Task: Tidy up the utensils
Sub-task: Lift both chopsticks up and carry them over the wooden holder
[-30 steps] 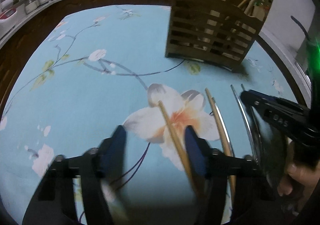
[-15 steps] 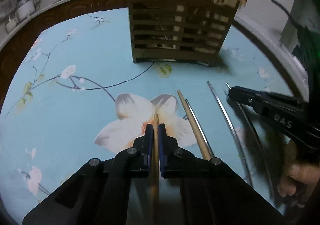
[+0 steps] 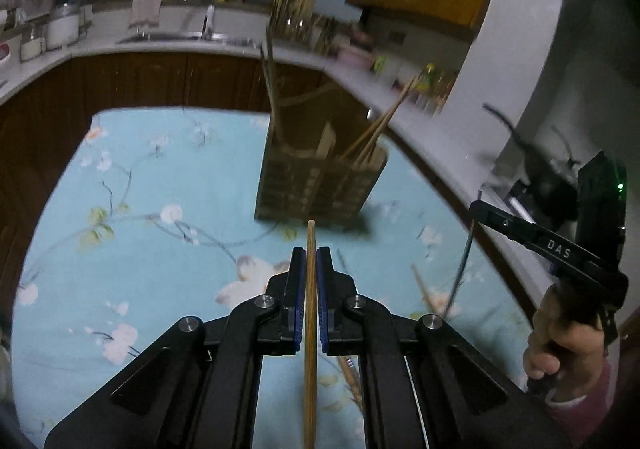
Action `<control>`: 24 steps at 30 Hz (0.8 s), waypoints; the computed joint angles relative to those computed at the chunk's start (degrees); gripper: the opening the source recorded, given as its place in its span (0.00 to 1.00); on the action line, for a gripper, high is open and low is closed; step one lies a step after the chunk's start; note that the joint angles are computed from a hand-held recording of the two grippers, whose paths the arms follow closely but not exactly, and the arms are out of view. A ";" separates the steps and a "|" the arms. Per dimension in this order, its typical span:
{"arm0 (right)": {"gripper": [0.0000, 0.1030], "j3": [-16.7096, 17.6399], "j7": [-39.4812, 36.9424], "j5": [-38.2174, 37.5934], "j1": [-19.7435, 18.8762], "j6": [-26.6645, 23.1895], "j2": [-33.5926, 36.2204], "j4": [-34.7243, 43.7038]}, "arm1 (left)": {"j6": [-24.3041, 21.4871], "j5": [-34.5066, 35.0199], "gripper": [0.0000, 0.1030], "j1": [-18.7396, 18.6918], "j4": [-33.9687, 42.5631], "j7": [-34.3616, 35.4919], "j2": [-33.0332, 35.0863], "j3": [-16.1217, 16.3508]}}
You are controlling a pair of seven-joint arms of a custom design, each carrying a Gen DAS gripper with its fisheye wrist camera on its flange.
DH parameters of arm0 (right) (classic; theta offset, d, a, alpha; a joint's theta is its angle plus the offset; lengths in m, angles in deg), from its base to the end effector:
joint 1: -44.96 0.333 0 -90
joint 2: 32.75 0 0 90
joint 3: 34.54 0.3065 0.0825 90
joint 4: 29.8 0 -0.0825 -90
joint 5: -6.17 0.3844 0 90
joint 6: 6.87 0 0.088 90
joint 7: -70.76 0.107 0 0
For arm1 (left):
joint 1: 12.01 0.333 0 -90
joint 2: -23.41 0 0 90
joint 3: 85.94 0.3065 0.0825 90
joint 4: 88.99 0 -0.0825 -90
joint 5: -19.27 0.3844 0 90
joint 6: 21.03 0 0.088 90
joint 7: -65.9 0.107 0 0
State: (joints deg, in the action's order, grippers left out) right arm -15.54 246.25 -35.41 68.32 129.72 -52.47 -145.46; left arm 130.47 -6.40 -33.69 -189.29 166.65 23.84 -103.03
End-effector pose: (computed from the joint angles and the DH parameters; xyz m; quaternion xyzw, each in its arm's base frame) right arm 0.3616 0.3575 0.6601 -0.4982 0.7239 -0.2490 0.4072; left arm 0.4877 -0.3762 0.6465 -0.4279 0.7808 -0.4512 0.0605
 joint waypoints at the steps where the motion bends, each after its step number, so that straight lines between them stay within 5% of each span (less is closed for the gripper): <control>1: 0.04 0.15 -0.08 -0.54 -0.11 -0.38 -0.48 0.31 | 0.24 -0.90 0.04 0.12 0.08 0.65 -0.44 0.12; 24: 0.04 0.50 -0.45 -9.06 -1.90 -2.52 2.52 8.85 | 4.75 -1.06 0.04 0.89 8.78 0.86 2.58 0.38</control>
State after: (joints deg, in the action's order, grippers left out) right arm -15.05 245.81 -44.46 66.42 127.20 -49.95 -136.61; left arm 135.21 -7.46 -32.80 -180.50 167.52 26.42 -102.65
